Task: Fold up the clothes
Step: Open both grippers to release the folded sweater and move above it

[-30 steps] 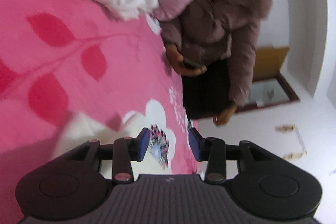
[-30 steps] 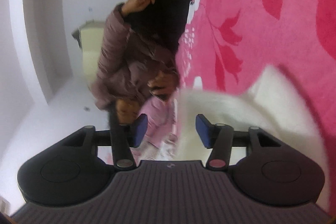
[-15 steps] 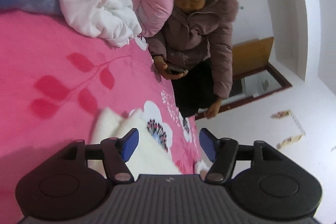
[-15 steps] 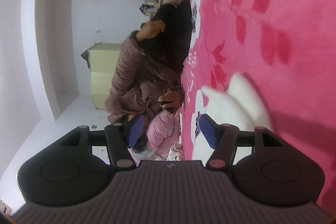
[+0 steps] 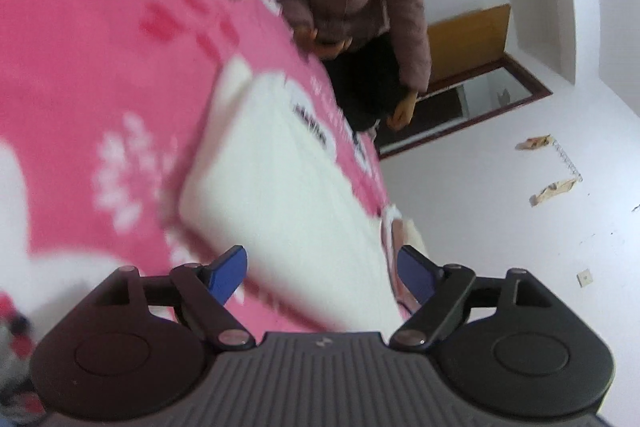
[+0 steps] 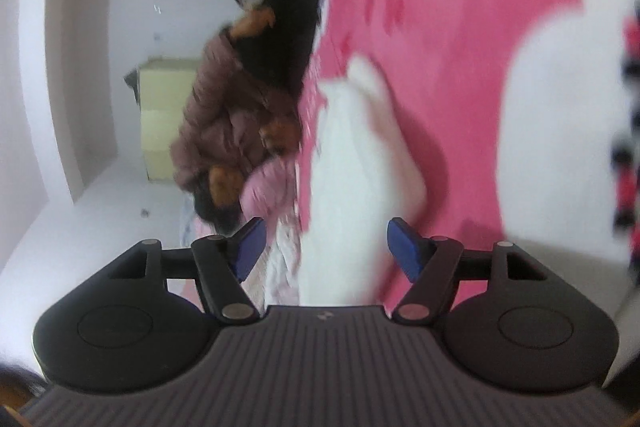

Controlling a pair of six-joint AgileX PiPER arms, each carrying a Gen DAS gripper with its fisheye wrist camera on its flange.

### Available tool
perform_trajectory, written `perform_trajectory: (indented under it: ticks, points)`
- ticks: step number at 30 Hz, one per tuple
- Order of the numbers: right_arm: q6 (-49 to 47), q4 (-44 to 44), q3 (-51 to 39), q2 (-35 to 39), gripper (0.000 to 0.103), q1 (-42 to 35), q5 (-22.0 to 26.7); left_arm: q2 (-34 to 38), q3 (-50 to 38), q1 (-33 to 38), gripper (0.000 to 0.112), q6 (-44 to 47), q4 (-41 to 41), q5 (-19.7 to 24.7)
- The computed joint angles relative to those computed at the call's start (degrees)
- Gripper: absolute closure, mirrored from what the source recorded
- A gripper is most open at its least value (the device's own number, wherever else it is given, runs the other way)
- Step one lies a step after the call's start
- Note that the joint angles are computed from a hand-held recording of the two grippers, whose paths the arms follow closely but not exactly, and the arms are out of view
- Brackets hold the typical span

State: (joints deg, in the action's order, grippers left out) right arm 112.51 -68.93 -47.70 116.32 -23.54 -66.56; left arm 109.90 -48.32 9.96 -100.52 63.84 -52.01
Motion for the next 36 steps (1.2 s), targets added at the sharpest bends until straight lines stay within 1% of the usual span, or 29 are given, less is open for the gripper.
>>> perform_trajectory:
  ticks: [1,3,4,6,7,8,11,14,15,17,18,19,21,22,23,24,25,29,32,36]
  points:
    - [-0.01,-0.24,0.04,-0.02,0.036,1.09,0.67,1.31,-0.47,-0.95,0.030,0.39,-1.04,0.13]
    - [-0.09,-0.54,-0.74,-1.01,0.036,4.29,5.54,3.97,-1.55,-2.82,0.033,1.04,-3.04,0.34]
    - [0.01,-0.80,-1.49,-1.85,0.036,6.09,9.41,5.33,-2.24,-3.67,0.034,0.99,-4.15,0.68]
    - [0.33,-1.47,-4.14,-2.84,0.036,10.16,18.12,7.52,-3.59,-4.85,0.046,1.47,-7.95,1.62]
    - [0.20,-1.02,-5.38,-2.64,0.036,11.61,20.59,8.47,-4.17,-5.37,0.047,2.24,-10.07,1.85]
    - [-0.54,0.58,-6.40,-1.84,0.036,12.24,21.22,9.26,-4.79,-5.82,0.049,2.94,-11.82,2.03]
    - [-3.11,6.05,-9.44,0.96,0.037,13.59,21.97,10.55,-6.88,-6.79,0.051,4.70,-14.54,2.70]
    - [-3.94,10.57,-12.61,5.20,0.038,13.61,20.39,11.19,-9.27,-9.19,0.058,8.38,-18.05,7.24]
    - [-4.38,12.31,-13.73,6.53,0.038,13.93,20.07,11.26,-9.88,-10.15,0.059,10.06,-19.74,8.93]
    - [-6.24,14.91,-15.05,7.90,0.039,14.70,20.21,10.99,-10.55,-12.28,0.059,14.39,-24.11,12.00]
    - [-7.99,16.35,-15.77,8.40,0.039,15.37,20.81,10.66,-10.58,-13.23,0.061,16.31,-26.40,13.52]
    - [-10.53,17.67,-16.45,8.86,0.043,16.00,21.56,10.23,-10.40,-13.95,0.065,17.37,-28.56,14.85]
    - [-16.47,20.42,-17.48,9.70,0.057,17.14,23.10,9.44,-10.11,-15.44,0.082,19.87,-33.28,17.48]
    - [-19.85,21.94,-17.75,10.06,0.069,17.66,23.88,8.97,-9.71,-15.96,0.086,20.95,-35.35,18.19]
    - [-21.28,22.83,-17.60,10.19,0.076,17.75,23.48,8.31,-8.61,-15.97,0.090,21.25,-36.43,17.61]
    - [-22.18,23.53,-17.34,10.25,0.078,17.75,22.76,7.37,-7.53,-16.14,0.092,21.99,-37.66,17.45]
    - [-23.05,24.21,-17.08,10.33,0.081,17.75,22.04,5.80,-6.50,-16.65,0.092,23.82,-39.36,18.24]
    - [-25.44,25.92,-14.72,8.61,0.085,17.70,19.94,0.00,-3.13,-18.44,0.094,30.41,-45.27,21.21]
    - [-25.86,25.01,-11.22,5.54,0.086,17.15,18.20,-4.40,1.21,-18.24,0.095,30.10,-44.29,20.95]
    - [-25.88,20.24,-2.42,0.19,0.086,14.32,13.42,-12.46,11.53,-16.36,0.095,28.45,-38.44,18.92]
